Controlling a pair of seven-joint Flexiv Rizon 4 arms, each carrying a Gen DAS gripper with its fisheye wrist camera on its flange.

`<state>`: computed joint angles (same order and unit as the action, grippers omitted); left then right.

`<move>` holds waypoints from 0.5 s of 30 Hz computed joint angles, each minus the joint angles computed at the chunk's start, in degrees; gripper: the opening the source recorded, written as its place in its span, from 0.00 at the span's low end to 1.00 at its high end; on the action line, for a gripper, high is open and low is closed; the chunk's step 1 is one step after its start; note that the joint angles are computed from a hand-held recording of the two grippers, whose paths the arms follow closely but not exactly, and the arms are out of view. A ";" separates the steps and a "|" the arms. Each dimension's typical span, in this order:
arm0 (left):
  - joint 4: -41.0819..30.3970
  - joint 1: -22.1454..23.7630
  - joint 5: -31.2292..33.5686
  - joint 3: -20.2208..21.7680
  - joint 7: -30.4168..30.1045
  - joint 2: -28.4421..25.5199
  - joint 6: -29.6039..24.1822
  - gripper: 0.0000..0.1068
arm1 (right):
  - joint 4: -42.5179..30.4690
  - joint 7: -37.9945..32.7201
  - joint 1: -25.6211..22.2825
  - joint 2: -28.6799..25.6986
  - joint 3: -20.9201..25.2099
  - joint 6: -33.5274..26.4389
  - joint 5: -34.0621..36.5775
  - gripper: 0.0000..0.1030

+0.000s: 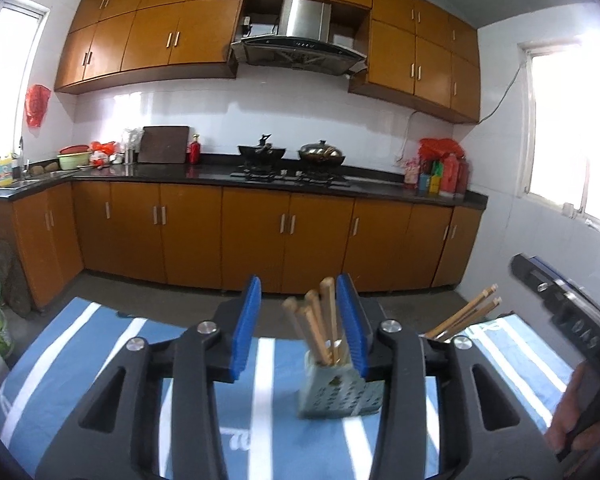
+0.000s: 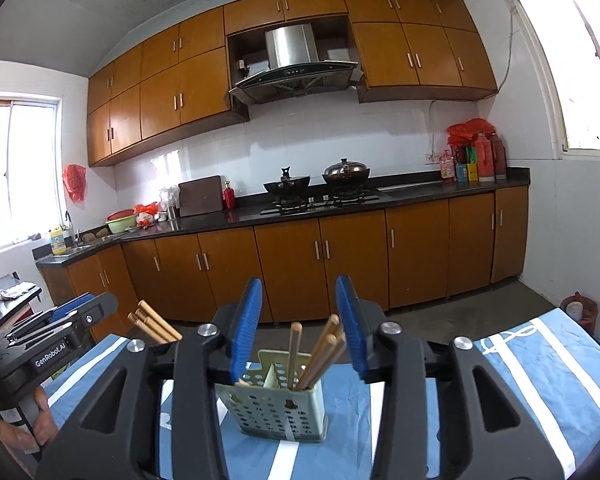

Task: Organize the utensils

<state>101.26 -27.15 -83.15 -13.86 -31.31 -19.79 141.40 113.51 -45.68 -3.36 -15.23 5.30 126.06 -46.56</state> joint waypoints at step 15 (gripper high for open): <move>15.99 -5.65 0.59 0.67 -6.29 5.68 10.82 0.92 | 13.73 -9.55 1.41 6.66 -1.03 3.94 9.07 0.92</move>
